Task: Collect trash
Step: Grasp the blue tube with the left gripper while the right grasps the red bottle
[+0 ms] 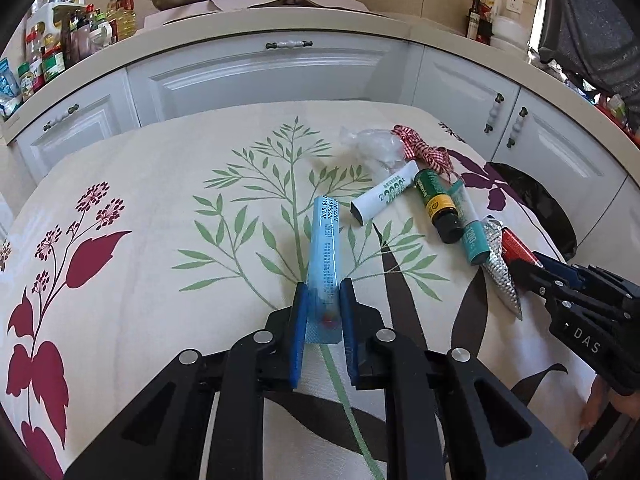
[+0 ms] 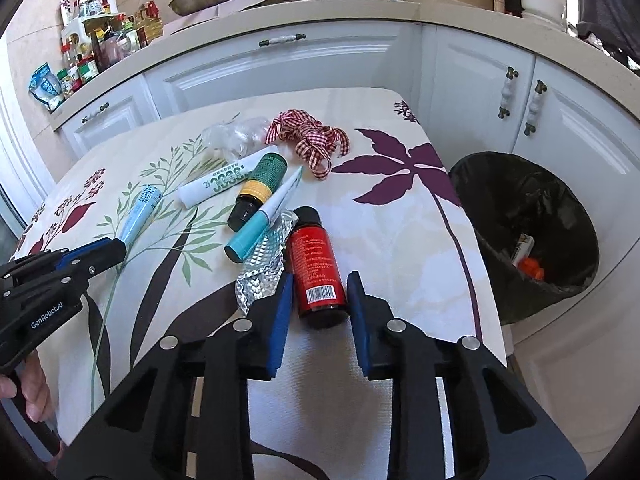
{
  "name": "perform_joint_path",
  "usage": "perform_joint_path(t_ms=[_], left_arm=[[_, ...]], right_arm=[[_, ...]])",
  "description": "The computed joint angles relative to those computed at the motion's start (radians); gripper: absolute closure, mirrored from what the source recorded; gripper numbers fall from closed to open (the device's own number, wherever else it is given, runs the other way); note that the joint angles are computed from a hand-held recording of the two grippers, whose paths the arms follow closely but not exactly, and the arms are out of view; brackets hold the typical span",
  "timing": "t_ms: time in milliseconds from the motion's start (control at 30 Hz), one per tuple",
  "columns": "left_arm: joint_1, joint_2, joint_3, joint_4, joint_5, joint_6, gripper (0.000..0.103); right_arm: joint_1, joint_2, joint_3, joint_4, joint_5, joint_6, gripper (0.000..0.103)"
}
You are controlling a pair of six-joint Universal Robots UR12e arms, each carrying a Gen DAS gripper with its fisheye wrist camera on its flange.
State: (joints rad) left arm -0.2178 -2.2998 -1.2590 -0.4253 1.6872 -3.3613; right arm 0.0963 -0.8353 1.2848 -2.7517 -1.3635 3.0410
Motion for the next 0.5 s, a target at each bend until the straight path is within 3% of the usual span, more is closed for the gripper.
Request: perform_joint_path(t_ms=[333,500], left_arm=[[-0.008,-0.006,0.009,0.022,0.002,0.017,0.086],[-0.013,-0.01,0.018,0.019,0.001,0.024,0.086]], right_arm=[[-0.009,-0.009,0.025,-0.073,0.001,0.026,0.079],[-0.014,-0.008,0.02,-0.028,0.028,0.025,0.079]])
